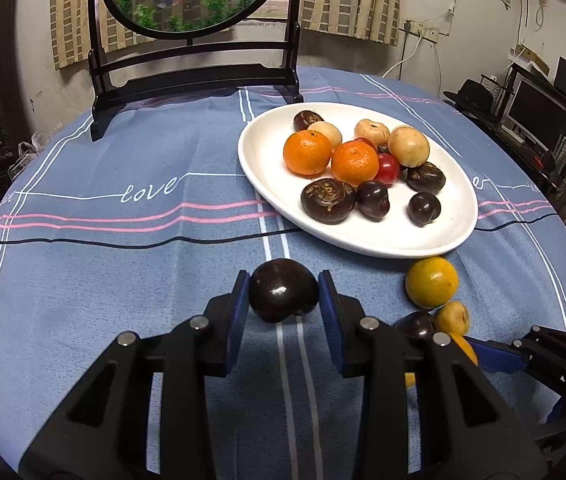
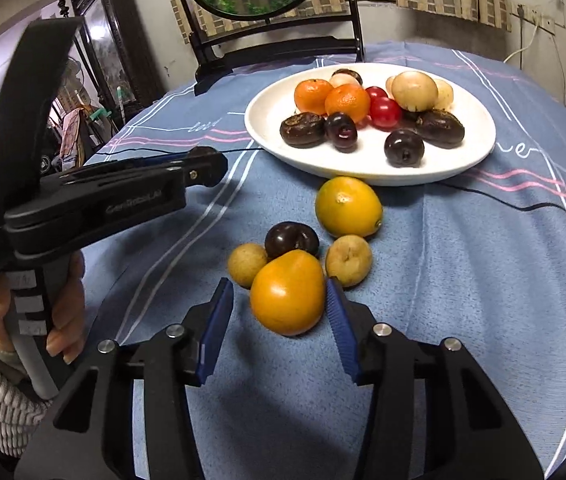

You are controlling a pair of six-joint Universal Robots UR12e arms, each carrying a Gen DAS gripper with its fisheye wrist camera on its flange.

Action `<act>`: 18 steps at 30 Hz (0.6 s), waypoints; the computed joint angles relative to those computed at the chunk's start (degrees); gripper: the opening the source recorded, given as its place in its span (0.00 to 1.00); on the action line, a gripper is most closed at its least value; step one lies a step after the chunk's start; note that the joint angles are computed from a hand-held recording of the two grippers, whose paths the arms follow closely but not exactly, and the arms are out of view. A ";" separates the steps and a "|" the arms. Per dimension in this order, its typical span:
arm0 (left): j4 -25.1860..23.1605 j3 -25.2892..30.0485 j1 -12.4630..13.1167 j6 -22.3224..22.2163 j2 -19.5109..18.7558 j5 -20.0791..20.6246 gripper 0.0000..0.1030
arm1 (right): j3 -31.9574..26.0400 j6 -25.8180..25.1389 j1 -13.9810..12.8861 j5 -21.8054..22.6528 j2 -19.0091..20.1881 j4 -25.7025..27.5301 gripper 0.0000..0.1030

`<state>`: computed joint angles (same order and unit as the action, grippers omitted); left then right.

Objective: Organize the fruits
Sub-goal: 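Grasp the orange oval fruit with the right tool while the left tool lifts the plum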

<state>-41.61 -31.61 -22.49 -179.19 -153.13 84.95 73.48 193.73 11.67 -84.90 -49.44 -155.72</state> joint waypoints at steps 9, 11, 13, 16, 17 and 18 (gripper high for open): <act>-0.40 0.31 0.01 -0.18 -0.16 -0.06 0.34 | 0.48 0.69 -0.27 0.78 -0.29 0.16 0.36; 0.07 0.02 -0.07 0.01 -0.04 0.32 0.34 | 1.19 0.73 -0.22 0.12 -0.72 -1.14 0.36; 1.65 -0.94 -0.05 -0.14 0.45 0.21 0.34 | 2.18 1.10 -0.19 -1.03 -1.31 -3.34 0.36; 3.58 -1.59 -0.18 -0.31 0.93 0.87 0.34 | 4.07 2.40 -0.34 -3.27 -2.38 -8.04 0.36; 3.76 -1.27 -0.27 -0.26 0.88 1.17 0.34 | 4.41 2.73 -0.43 -3.99 -2.67 -8.97 0.36; 3.91 -0.62 -0.35 -0.05 0.71 1.35 0.34 | 4.62 3.06 -0.58 -4.64 -2.94 -9.76 0.36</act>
<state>-37.70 -32.23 -22.85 -179.24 -152.43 86.30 78.10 196.79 11.09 -89.54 -52.38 -165.48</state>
